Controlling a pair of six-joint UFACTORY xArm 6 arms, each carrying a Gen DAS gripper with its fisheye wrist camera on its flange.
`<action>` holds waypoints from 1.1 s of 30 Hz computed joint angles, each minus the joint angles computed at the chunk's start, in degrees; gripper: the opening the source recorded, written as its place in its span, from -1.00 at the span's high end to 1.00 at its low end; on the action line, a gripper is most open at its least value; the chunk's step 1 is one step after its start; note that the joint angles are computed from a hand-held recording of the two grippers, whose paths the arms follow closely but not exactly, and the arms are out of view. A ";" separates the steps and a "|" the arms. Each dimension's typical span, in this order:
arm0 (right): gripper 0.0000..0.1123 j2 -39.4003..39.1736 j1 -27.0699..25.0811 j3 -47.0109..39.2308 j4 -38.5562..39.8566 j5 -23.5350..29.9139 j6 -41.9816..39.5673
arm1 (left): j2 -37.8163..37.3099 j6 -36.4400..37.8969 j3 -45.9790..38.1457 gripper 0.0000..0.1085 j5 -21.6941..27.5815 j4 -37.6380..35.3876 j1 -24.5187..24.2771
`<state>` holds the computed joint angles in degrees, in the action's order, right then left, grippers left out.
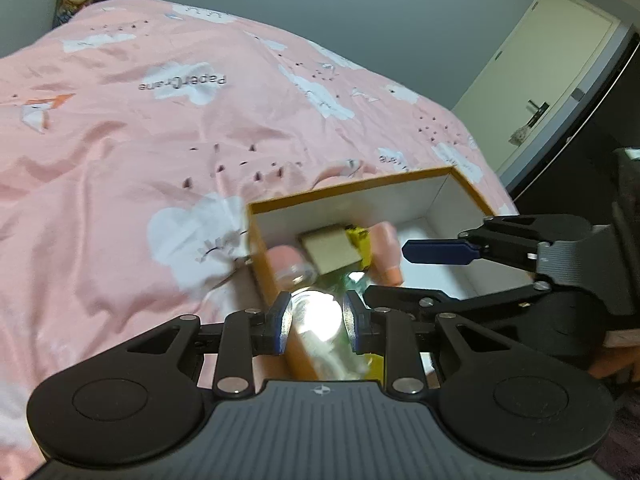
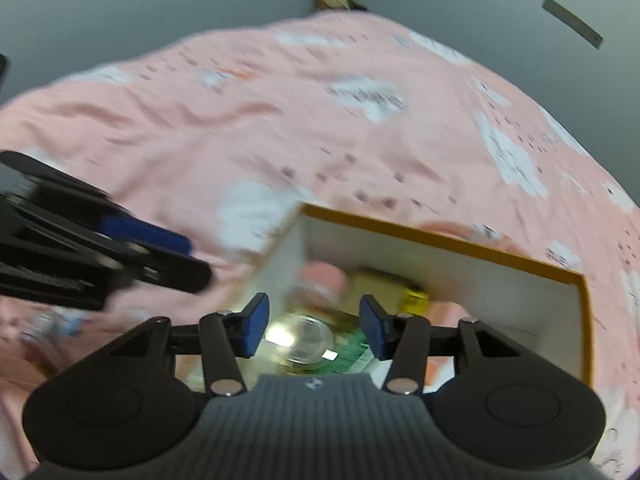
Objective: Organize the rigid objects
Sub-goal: 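Move both tools back to the white round jar and mint tin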
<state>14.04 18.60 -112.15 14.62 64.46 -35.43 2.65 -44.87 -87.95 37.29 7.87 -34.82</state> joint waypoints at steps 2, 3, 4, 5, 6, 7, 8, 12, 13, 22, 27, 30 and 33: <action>0.13 -3.26 1.09 4.22 1.62 -1.57 -0.11 | -2.21 -1.58 2.06 0.44 1.56 2.84 -0.46; 0.11 -5.12 1.80 6.93 1.27 -3.20 0.18 | -3.48 -2.05 3.33 0.44 2.24 3.87 -0.66; 0.11 -7.24 2.42 9.98 1.82 -4.83 0.28 | -4.99 -3.05 4.91 0.43 2.80 4.93 -0.96; 0.11 -8.87 2.71 12.06 3.18 -5.28 0.09 | -6.54 -3.60 6.62 0.43 2.97 5.41 -1.21; 0.11 -10.21 2.74 13.61 4.52 -5.38 -0.28 | -8.14 -3.81 8.39 0.40 3.01 5.55 -1.43; 0.11 -11.80 3.01 15.65 5.83 -5.98 -0.42 | -9.77 -3.97 10.21 0.37 3.17 5.79 -1.68; 0.11 -13.21 3.26 17.52 6.90 -6.71 -0.40 | -11.10 -4.06 11.66 0.36 3.57 6.01 -1.84; -0.03 -18.02 4.73 24.21 9.57 -8.75 0.96 | -15.35 -3.85 16.13 0.35 6.52 5.64 -2.62; -0.08 -19.08 5.27 25.84 9.63 -9.23 1.68 | -16.12 -3.56 17.01 0.32 7.33 5.05 -2.72; -0.25 -23.89 9.05 35.05 9.77 -8.33 7.39 | -22.24 -1.52 22.58 0.24 16.01 0.93 -4.61; -0.37 -25.15 10.20 37.64 8.79 -5.38 9.88 | -25.45 -2.54 26.08 0.16 18.64 -0.90 -6.22; -0.38 -25.39 10.61 38.22 7.94 -3.79 12.09 | -27.35 -3.03 28.53 0.16 18.47 -3.12 -6.41; -0.39 -25.55 10.74 38.64 8.01 -1.60 14.07 | -28.96 -4.16 30.50 0.16 18.10 -4.11 -6.85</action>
